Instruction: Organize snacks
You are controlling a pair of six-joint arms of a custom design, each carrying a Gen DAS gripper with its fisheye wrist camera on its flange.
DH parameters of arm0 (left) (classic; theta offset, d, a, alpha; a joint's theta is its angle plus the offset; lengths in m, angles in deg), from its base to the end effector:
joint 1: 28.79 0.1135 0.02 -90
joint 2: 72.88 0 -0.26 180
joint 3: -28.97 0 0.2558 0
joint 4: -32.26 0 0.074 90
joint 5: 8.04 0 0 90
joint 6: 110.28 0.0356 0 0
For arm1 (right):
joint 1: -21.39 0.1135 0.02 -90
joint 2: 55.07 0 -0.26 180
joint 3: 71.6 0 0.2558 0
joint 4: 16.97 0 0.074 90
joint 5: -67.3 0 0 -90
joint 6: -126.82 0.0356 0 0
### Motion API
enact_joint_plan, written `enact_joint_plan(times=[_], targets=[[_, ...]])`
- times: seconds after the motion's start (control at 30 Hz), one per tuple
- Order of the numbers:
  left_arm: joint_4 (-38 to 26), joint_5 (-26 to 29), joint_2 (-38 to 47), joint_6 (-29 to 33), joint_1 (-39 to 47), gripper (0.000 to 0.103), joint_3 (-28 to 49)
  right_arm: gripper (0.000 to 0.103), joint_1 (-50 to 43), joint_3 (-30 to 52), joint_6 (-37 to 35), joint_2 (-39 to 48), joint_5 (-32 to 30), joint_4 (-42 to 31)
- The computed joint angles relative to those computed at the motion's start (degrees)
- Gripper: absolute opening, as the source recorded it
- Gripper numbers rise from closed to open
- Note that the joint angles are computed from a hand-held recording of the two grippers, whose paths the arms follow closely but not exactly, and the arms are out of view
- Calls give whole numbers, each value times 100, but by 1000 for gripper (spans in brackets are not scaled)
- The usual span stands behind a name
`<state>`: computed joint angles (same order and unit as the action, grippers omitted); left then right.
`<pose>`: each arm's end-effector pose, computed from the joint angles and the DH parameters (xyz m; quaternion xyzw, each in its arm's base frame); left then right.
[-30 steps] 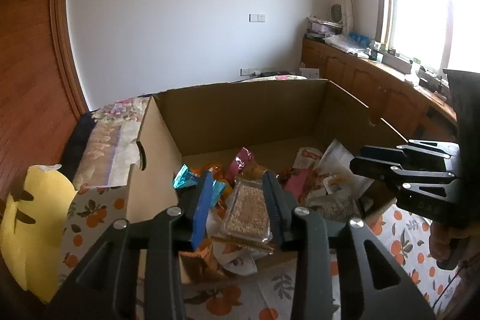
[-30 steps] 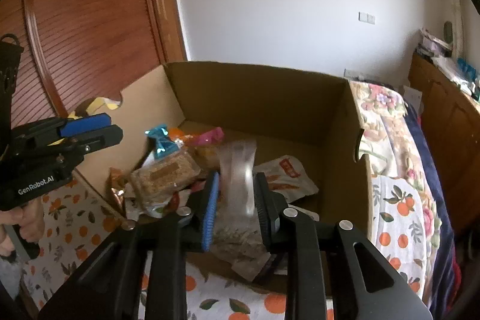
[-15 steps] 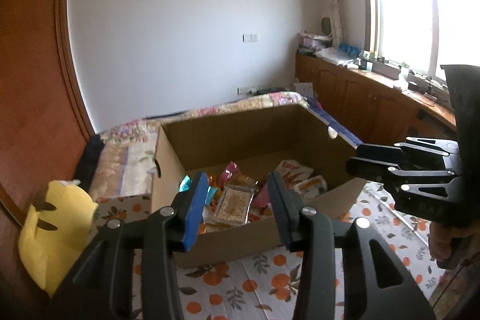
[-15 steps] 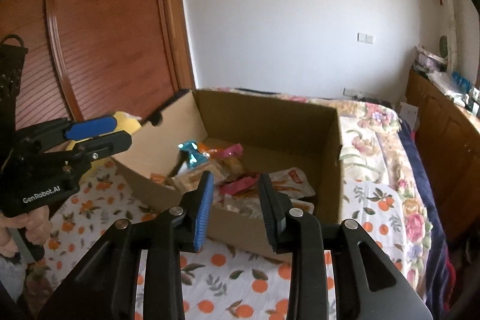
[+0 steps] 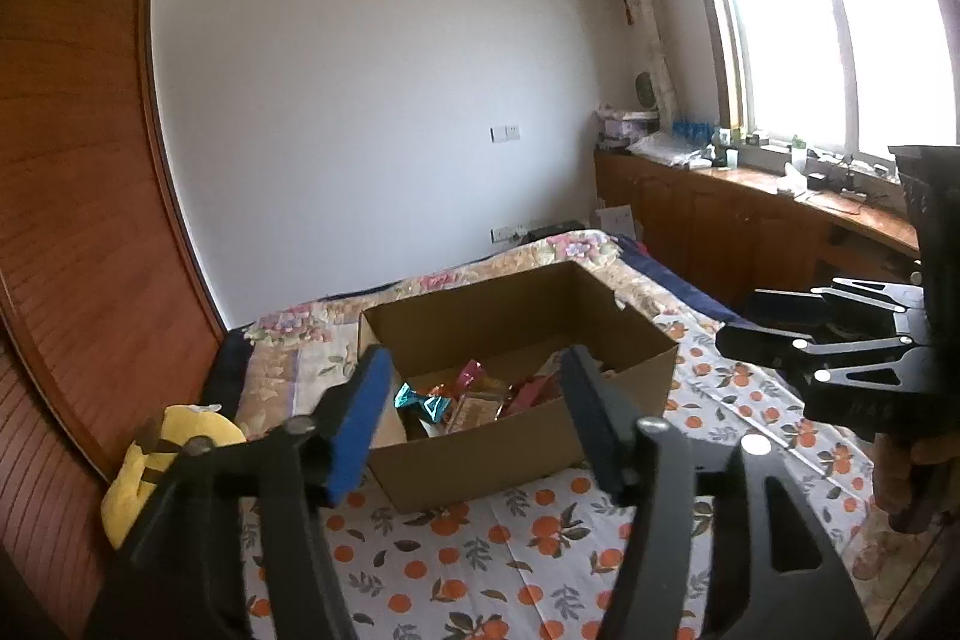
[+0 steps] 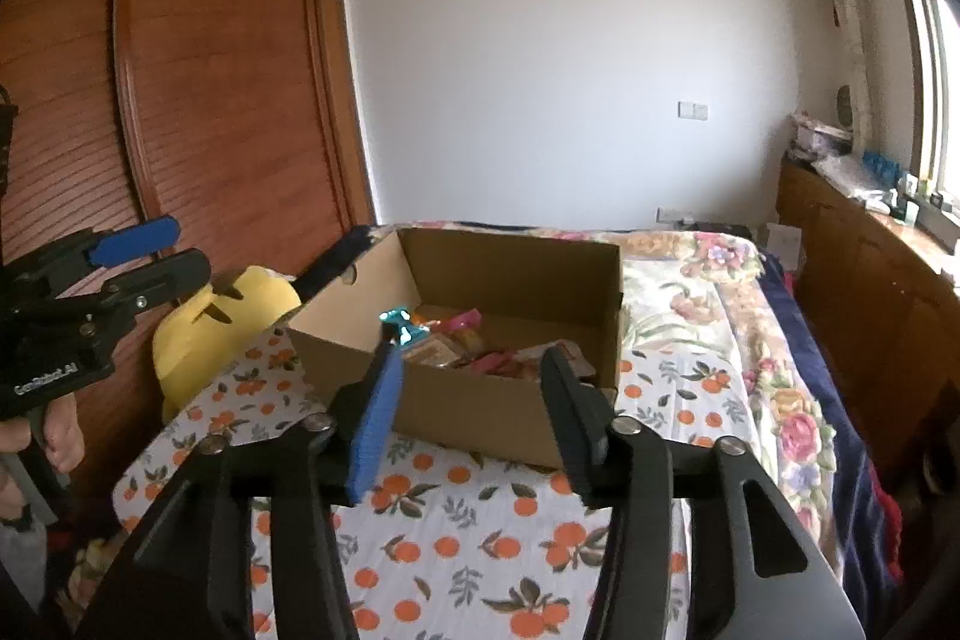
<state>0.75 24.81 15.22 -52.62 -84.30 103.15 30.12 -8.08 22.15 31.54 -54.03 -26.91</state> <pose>0.2088 -0.2511 0.2453 -0.0145 0.8325 0.0877 0.5469 0.3209 0.0680 0.2158 -0.2977 0.8026 0.2132 0.4709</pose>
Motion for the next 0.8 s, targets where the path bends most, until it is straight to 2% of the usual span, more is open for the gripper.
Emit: enact_joint_plan(times=[0.03, 0.17, 0.3, 0.43, 0.53, 0.6, 0.67, 0.8], targets=[[-60, -137, -43, -80, -130, 69, -15, 56, -37, -105, -1, -154, -14, -18], [-517, -407, -108, -619, -520, 70, 42, 76, -238, -426, -21, -679, -138, -145], [-1446, -690, -54, -1497, -940, 80, 283, 89, -480, -736, -79, -1220, -305, -365], [-2318, -1051, 35, -2367, -1362, 93, 529, 94, -637, -1067, -139, -1763, -396, -530], [-3320, -1214, 225, -3388, -1696, 96, 843, 102, -763, -1286, -121, -2122, -452, -658], [-3738, -1273, 370, -3817, -1841, 97, 997, 103, -892, -1435, -103, -2385, -613, -756], [-4422, -1350, 609, -4532, -2035, 97, 1229, 103, -944, -1554, -85, -2582, -644, -807], [-6085, -1315, 1337, -6414, -2414, 97, 1831, 103, -1158, -1888, 32, -3278, -565, -1020]])
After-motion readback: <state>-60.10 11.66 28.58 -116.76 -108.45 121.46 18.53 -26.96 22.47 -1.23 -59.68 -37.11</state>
